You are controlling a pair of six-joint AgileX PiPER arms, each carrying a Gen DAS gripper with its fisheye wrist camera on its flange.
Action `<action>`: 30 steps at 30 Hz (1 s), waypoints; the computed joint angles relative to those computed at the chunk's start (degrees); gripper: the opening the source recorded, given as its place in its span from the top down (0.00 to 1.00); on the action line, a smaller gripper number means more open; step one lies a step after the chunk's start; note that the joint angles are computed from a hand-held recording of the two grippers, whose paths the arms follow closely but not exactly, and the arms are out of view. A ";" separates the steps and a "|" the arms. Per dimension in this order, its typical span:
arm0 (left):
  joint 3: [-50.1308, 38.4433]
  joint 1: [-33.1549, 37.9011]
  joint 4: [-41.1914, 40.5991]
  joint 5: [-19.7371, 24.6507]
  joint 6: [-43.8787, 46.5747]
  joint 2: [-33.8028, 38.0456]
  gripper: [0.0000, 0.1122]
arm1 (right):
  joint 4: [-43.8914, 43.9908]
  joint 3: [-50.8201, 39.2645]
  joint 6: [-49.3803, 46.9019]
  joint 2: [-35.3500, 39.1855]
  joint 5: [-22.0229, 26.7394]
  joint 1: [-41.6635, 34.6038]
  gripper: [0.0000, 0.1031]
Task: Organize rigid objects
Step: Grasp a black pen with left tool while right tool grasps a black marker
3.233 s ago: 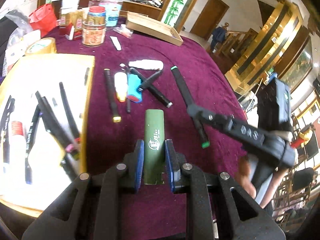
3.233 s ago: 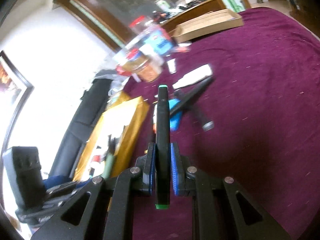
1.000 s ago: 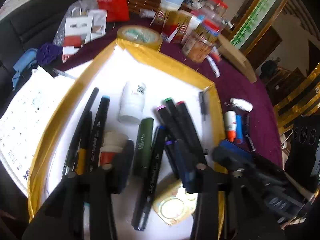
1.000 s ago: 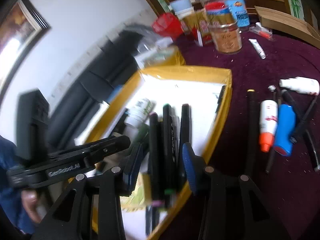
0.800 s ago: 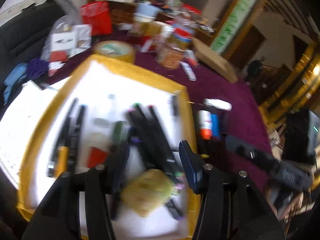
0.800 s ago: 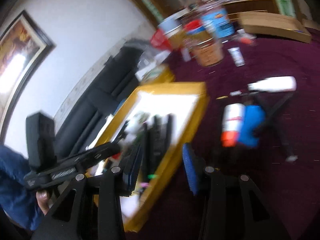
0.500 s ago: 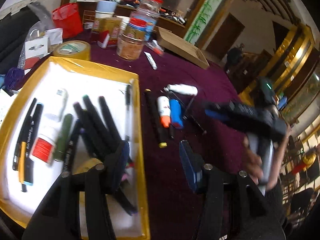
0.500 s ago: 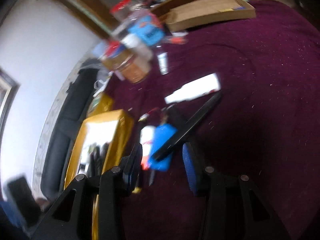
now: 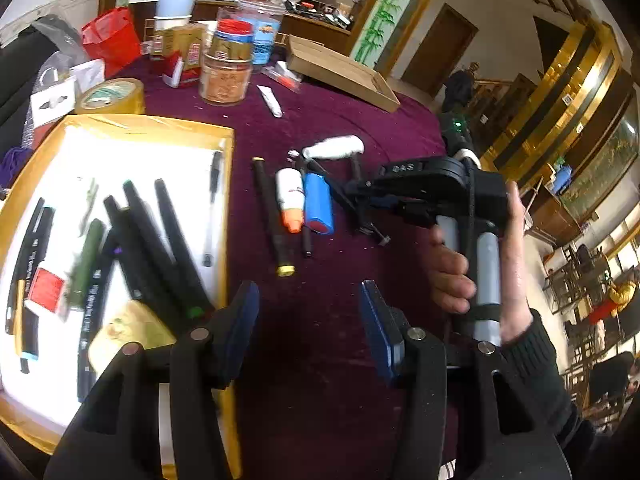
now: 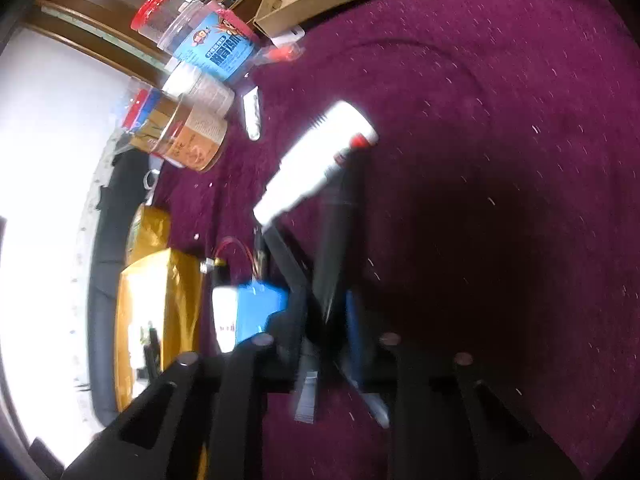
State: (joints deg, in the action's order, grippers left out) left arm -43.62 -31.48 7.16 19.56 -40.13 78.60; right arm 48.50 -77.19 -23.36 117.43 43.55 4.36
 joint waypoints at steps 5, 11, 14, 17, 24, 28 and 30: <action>-5.89 -2.38 -0.89 0.82 1.02 6.90 0.56 | 1.85 7.28 -10.05 -4.93 1.07 -7.31 0.86; -22.86 -2.04 -16.38 6.16 14.55 23.04 0.56 | 11.55 12.29 -25.29 -5.41 -1.32 -15.76 0.86; -33.97 -2.05 -15.21 10.87 12.25 31.44 0.56 | 13.79 11.85 -25.89 -4.80 1.25 -17.88 0.86; -44.66 -2.09 -9.36 16.74 5.13 38.41 0.56 | 14.00 12.65 -26.84 -6.20 0.54 -17.92 0.86; -61.97 -1.83 -2.42 28.73 -3.37 50.21 0.72 | 15.06 13.48 -27.65 -6.97 0.66 -17.38 0.86; -56.66 -2.51 -1.50 25.53 -2.90 47.82 0.85 | 14.51 14.16 -27.76 -7.80 -0.80 -16.37 0.86; -50.05 -3.00 -2.50 22.26 -1.03 44.32 0.88 | 14.04 14.04 -27.33 -7.64 -0.94 -16.26 0.86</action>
